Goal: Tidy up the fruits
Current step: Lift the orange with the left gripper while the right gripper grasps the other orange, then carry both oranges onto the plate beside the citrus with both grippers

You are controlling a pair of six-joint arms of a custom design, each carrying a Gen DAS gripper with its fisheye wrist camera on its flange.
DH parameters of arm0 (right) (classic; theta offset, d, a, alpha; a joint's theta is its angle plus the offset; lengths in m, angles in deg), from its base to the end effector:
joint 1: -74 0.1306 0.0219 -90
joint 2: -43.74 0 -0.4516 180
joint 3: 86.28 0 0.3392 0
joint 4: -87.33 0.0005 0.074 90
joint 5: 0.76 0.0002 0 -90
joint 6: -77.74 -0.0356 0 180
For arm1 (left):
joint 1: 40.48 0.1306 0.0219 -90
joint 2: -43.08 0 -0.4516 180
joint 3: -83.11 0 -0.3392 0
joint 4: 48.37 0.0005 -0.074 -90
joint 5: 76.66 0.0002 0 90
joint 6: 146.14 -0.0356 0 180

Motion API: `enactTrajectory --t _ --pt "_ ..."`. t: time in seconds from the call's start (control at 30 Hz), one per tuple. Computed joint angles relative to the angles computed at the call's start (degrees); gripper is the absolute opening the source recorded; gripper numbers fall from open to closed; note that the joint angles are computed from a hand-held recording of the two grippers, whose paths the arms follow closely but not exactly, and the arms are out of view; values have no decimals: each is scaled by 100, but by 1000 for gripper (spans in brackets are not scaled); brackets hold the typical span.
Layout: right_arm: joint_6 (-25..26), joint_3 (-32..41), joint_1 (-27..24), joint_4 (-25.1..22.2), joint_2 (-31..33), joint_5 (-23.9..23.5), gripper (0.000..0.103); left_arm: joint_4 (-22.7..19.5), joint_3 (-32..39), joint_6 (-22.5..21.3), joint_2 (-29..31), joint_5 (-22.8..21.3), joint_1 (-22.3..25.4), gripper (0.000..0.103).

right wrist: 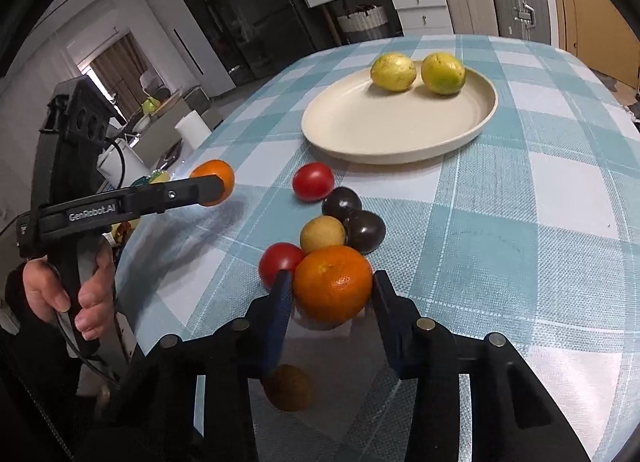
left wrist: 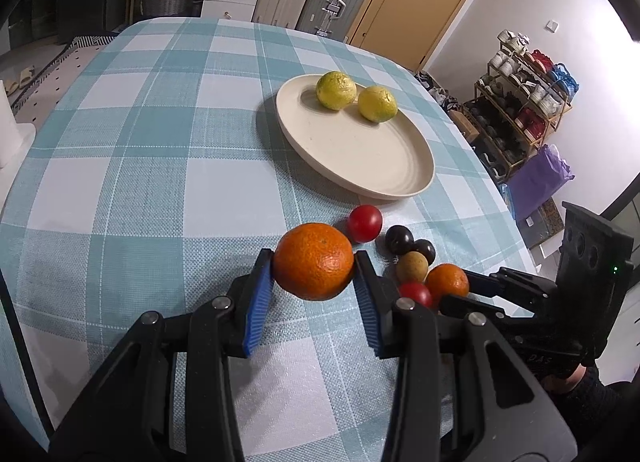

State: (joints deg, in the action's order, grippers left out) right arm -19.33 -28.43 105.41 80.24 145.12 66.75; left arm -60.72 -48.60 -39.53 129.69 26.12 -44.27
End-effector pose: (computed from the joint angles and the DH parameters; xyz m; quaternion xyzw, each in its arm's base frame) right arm 0.3555 0.2325 0.2570 -0.2589 0.8888 0.2822 0.2515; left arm 0.3288 -0.0302 0.2869 -0.0673 0.9342 -0.1624 0.3106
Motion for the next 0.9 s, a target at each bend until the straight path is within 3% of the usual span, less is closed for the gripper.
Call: enactTrajectory --t 0.4,0.9 --pt "-263 172 -404 181 -136 -466 41 -99 350 27 110 202 81 37" --pt "-399 1266 -547 53 365 -607 41 -281 1419 65 857 231 120 37"
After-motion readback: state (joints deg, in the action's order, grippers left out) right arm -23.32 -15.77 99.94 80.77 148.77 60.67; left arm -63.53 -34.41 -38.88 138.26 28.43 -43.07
